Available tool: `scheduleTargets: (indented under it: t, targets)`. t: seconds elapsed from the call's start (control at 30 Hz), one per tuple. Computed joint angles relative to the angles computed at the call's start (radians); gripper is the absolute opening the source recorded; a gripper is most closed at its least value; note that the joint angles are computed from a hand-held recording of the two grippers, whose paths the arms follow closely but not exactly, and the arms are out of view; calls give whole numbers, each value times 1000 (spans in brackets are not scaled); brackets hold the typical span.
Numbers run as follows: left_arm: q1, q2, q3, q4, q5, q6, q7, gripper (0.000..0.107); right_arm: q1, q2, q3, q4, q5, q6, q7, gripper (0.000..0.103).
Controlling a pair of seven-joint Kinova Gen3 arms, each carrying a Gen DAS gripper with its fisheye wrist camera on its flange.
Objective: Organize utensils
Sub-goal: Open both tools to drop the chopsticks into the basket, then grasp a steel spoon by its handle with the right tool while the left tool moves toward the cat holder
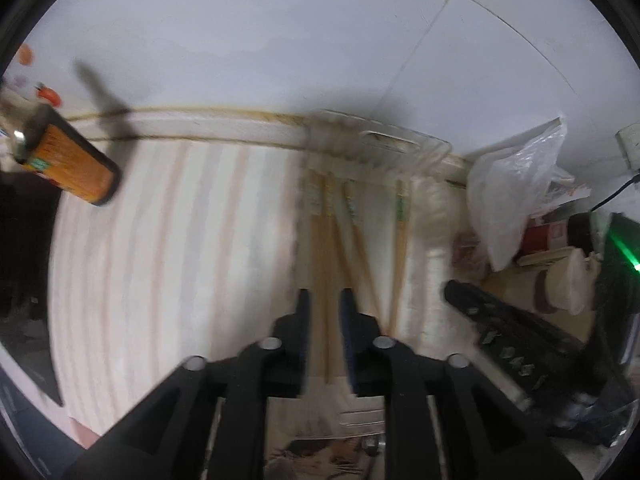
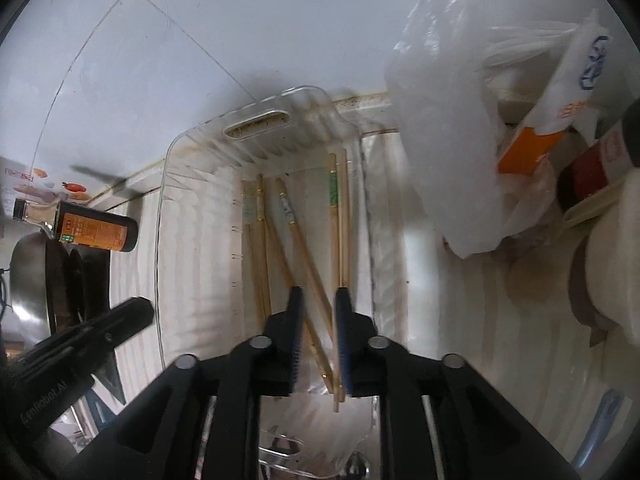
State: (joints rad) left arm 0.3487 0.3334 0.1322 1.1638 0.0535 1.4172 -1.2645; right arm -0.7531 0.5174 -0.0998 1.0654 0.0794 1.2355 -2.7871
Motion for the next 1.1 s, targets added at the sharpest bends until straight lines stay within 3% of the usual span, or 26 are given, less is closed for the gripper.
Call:
scheduleTargets:
  t: [0.1,0.27,0.37,0.5,0.73,0.97,1.1]
  targets:
    - [31,-53,-15,52,-78,-39,34,50,-37,-26,18,15,46,22,-46,32]
    - [66,-168,-14,178,-224,-118,111,74,-117,-89,26,57,160,93,-144,51]
    - [65,-231,1,249,-291,-164,147,96,-162,-137,14,105,227,113,-230,55]
    - [27,-299,17,333,-313,-184,164,103,-202,-193,-23,174,274,128,-353,56]
    - [-36,-407,40,534,-295,-202,144,103,-229,-218,-115,287,208,68,-452,56]
    - [-60,-433,64,727,-256,-211,168,103,-246,-132,-157,370,50,-107,-423,56]
    - [-69,-436,64,786,-241,-223,172,103,-287,-51,-140,325,24,-96,-400,56]
